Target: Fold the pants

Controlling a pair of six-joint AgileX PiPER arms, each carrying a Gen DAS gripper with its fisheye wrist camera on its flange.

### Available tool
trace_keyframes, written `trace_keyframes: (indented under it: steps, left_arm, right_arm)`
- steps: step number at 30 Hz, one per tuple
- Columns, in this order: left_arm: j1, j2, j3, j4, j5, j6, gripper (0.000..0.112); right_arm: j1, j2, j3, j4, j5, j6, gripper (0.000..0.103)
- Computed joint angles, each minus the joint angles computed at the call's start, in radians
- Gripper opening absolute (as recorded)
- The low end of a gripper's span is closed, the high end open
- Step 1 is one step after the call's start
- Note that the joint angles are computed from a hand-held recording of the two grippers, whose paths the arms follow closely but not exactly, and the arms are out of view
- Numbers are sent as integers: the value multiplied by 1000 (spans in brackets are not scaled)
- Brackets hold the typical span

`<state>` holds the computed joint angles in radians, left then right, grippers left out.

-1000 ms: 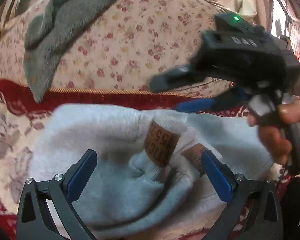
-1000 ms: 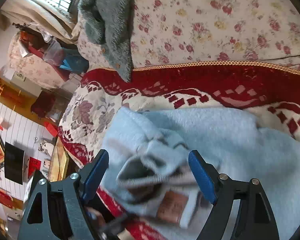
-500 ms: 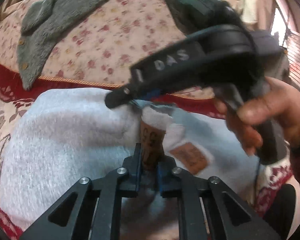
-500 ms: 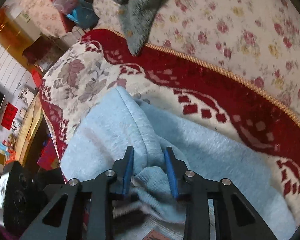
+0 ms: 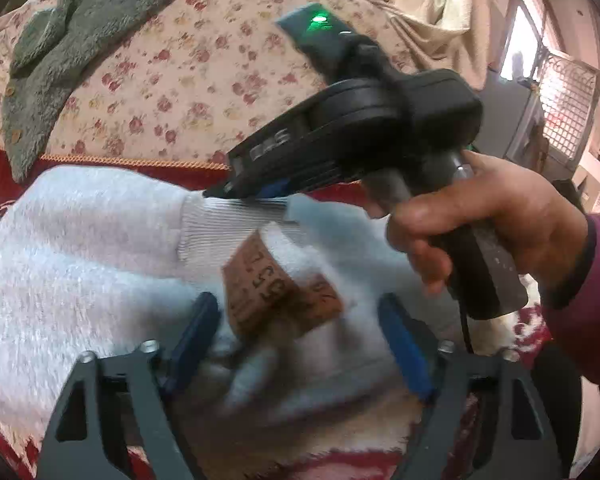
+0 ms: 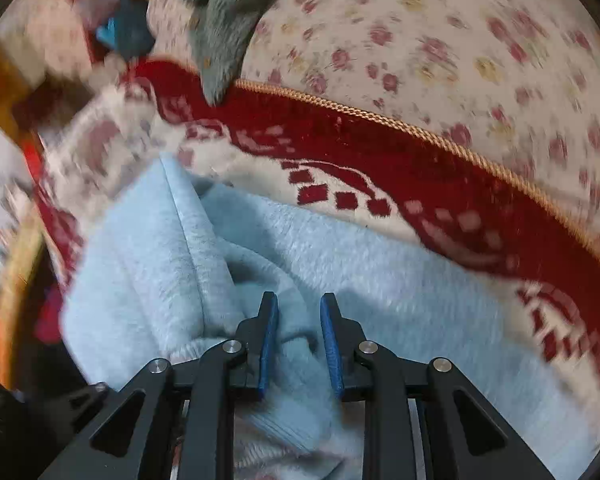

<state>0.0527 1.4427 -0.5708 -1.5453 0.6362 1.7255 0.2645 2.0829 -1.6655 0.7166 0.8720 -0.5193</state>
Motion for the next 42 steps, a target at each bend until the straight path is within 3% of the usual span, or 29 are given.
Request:
trace_keyframes:
  steps: [5,10,15,17,20,24,27,29,30,34,37,42]
  left_arm:
    - [82,-41,-7,34,77,-84,83]
    - [89,-5,-76,16,77,-196,83]
    - [-31,62,-154,115,-91,-387,80]
    - [-96,94,-176,193,-175,-473,71]
    - [-165,120,-167,168,-267,-434,71]
    - [-191,87,-152,184,-308,-455,71]
    - [-185,39,-131,143,-286,-431,72]
    - [-218,10,-125,177,-318,-480,76]
    - [-234,-3,-123,191,-328,-495,78]
    - [-290,-35,-133,272,-365,-581,86]
    - [-286,-44,-150,301,-330,-628,87]
    - [-328,-79,-158,388,-352,-719,91]
  right_arm:
    - [-80,-187,205,105,-56,-114,26]
    - [-179,-335,405,166,-87,-148,49]
    - [-349,-487,667,322,-80,-323,54]
    - [-424,-533,748,367,-71,-377,55]
    - [-578,-594,884,430,3,-464,60]
    - [-757,-616,1026,465,143,-574,77]
    - [-872,-603,1114,470,231,-659,80]
    - [-926,-594,1148,470,264,-688,83]
    - [-933,-594,1159,459,259,-668,87]
    - [-987,-555,1200,446,265,-687,89]
    - [-1022,-490,1228,484,263,-727,91]
    - [-1030,-431,1259,563,227,-797,93]
